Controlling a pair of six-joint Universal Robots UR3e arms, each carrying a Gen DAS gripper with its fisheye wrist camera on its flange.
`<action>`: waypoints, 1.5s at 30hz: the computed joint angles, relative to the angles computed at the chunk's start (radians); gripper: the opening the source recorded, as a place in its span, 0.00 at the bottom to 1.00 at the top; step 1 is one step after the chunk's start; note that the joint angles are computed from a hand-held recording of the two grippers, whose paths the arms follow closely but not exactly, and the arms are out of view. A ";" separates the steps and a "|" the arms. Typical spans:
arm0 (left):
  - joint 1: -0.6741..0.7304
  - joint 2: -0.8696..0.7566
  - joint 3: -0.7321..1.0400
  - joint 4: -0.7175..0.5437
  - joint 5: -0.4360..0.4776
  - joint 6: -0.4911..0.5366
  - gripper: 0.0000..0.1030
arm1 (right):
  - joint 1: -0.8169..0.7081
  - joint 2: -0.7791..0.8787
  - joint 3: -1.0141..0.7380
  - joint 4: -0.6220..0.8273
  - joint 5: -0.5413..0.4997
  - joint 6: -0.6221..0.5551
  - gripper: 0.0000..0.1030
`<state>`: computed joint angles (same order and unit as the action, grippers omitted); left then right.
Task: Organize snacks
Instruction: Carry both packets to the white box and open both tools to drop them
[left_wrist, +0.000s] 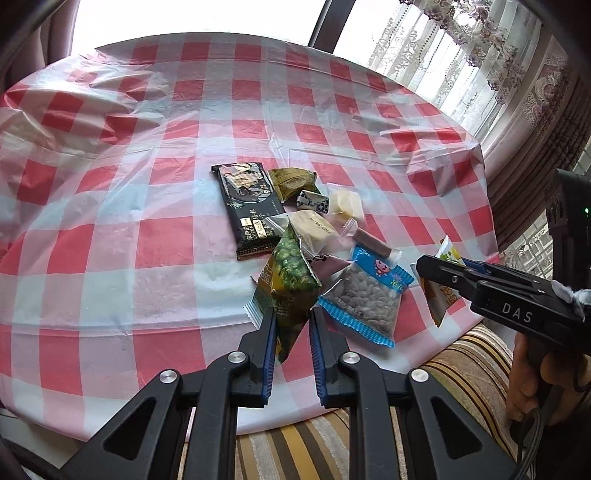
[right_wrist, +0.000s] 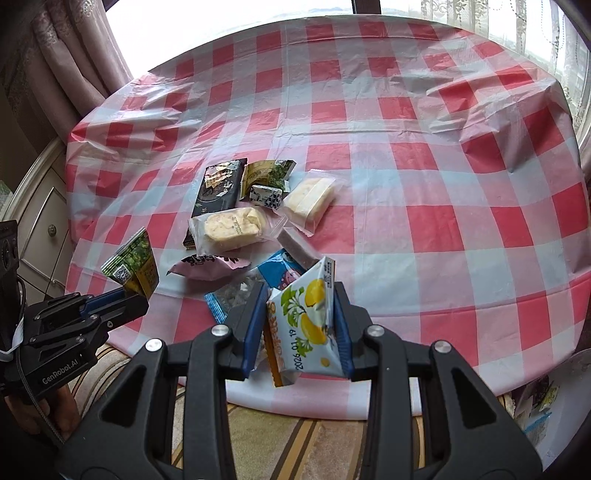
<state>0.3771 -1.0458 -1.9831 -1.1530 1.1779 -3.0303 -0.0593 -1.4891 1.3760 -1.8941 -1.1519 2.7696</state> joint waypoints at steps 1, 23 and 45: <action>-0.027 -0.014 0.010 0.010 0.010 -0.016 0.17 | -0.015 -0.009 0.008 0.004 0.006 -0.005 0.38; -0.642 -0.590 0.532 0.133 0.181 -0.232 0.17 | -0.476 -0.109 0.114 0.117 0.124 -0.182 0.38; -0.932 -1.204 1.361 -0.199 0.077 -0.210 0.17 | -0.868 -0.029 0.129 0.092 0.087 -0.265 0.38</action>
<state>-0.5552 -2.2496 -0.6222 -1.3516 1.2551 -3.2399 -0.9274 -1.5185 1.5048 -1.8018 -1.0653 2.5051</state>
